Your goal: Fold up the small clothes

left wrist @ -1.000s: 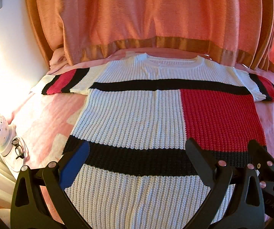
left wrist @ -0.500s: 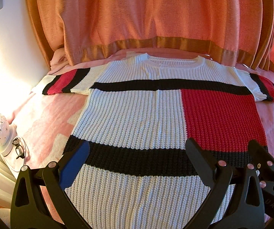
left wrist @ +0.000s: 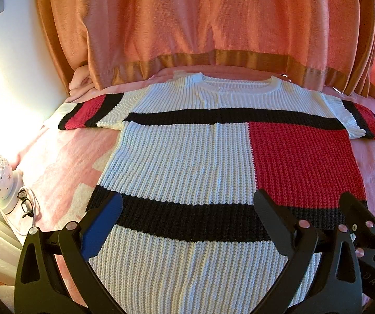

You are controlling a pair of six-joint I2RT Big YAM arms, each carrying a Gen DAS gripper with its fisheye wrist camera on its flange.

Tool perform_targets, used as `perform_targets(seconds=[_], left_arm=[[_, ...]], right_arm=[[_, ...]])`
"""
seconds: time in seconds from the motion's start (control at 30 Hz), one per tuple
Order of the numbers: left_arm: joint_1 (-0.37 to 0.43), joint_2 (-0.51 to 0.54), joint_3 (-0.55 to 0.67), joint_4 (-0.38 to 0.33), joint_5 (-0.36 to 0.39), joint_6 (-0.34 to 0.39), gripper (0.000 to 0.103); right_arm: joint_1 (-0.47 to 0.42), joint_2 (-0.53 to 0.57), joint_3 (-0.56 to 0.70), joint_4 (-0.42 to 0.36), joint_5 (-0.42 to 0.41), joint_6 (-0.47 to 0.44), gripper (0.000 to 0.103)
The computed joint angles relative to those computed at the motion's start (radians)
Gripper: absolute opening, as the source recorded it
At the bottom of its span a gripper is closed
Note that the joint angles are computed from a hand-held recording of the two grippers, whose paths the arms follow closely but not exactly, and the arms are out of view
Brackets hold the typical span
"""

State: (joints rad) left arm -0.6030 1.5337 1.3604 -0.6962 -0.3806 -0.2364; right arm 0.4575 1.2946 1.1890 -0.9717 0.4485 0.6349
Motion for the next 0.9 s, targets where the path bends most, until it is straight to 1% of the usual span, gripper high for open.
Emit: perform_targets(seconds=[0.9], left_arm=[[-0.001, 0.004, 0.003, -0.004, -0.006, -0.004, 0.098]], right_arm=[[-0.001, 0.003, -0.001, 0.001, -0.007, 0.005, 0.098]])
